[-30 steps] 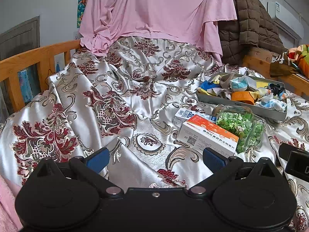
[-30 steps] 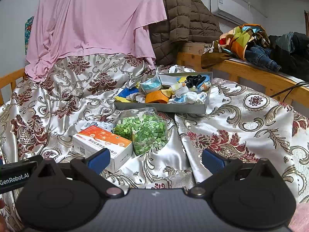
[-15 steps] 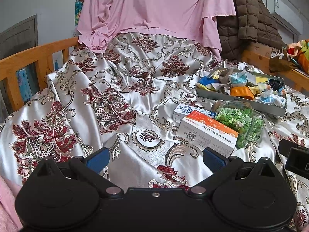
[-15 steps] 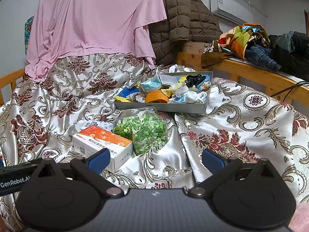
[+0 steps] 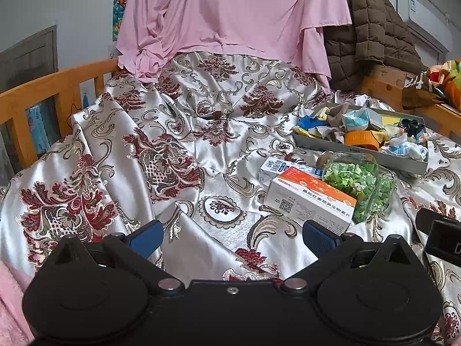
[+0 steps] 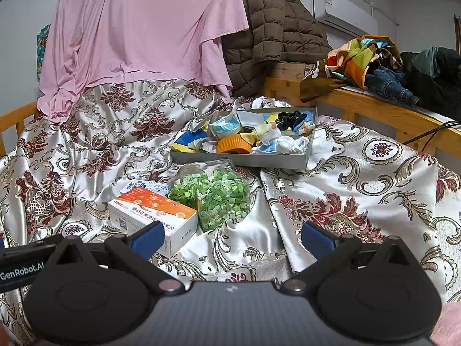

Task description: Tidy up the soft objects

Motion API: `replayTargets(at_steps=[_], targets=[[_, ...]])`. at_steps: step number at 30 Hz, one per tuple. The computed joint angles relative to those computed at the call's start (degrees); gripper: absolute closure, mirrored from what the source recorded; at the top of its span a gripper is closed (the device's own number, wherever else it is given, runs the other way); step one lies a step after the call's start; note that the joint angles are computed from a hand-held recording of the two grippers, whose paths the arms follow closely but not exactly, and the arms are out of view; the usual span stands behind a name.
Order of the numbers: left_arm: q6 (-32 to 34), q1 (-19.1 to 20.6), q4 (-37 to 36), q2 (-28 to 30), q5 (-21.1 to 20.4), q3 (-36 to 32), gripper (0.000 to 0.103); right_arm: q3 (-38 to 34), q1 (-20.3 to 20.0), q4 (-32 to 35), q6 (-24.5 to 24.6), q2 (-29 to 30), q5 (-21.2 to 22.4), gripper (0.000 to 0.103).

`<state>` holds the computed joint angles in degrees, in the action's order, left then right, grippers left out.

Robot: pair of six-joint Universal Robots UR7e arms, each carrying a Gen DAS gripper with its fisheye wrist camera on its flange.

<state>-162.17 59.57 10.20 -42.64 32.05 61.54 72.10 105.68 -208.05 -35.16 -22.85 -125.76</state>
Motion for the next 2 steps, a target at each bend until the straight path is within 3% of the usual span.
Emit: replayTargets(at_steps=[2], targets=[[-0.2, 0.0, 0.2, 0.1, 0.0, -0.1, 0.001, -0.1, 0.0, 0.1, 0.0, 0.0, 0.0, 0.000]])
